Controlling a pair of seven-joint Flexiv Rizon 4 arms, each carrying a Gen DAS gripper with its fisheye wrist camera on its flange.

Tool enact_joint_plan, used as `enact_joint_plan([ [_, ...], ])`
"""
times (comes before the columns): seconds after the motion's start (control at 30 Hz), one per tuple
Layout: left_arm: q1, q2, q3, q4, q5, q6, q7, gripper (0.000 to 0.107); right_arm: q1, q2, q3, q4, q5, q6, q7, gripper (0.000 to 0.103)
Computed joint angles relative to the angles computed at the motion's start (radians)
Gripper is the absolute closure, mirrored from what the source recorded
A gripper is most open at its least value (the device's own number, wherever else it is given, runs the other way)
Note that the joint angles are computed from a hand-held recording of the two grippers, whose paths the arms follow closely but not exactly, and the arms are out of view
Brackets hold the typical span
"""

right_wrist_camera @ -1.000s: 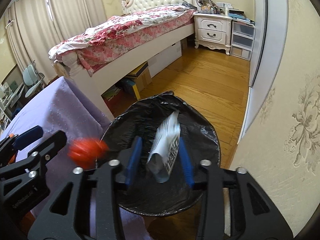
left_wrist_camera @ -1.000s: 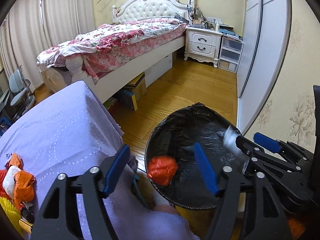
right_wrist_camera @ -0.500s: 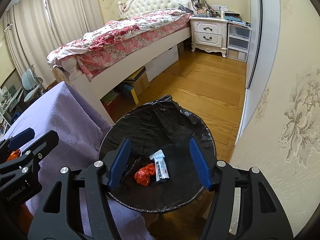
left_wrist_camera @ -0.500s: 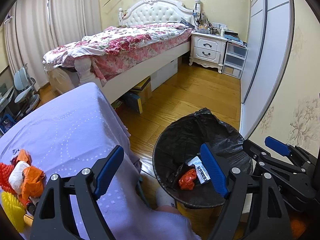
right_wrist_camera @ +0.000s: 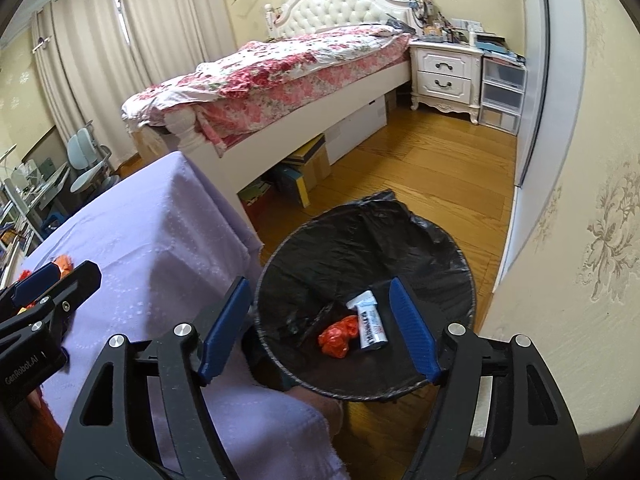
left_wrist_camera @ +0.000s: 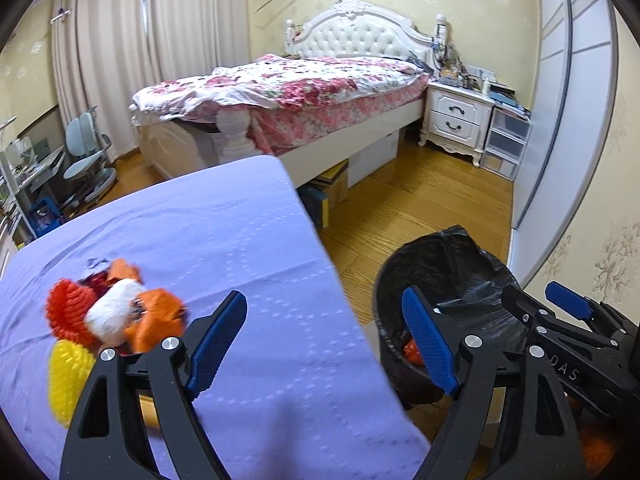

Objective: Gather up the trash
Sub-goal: 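Move both tools back over the trash pile on the bed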

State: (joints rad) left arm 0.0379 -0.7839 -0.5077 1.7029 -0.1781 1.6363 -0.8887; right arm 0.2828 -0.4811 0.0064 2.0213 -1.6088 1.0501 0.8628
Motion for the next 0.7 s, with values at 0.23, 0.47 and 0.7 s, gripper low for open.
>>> enact_joint_plan([
  [0.23, 0.081, 0.035, -0.005, 0.052, 0.000, 0.051, -0.041, 0.027, 0.046, -0.035, 0.003, -0.075, 0.021, 0.012, -0.072, 0.032],
  [0.47, 0.090, 0.050, 0.098, 0.067, 0.028, 0.120, -0.122, 0.023, 0.101, -0.086, -0.009, -0.157, 0.063, 0.048, -0.163, 0.032],
  [0.7, 0.027, 0.020, 0.245, 0.005, 0.024, 0.095, -0.178, 0.019, 0.159, -0.148, -0.037, -0.239, 0.144, 0.099, -0.278, 0.032],
])
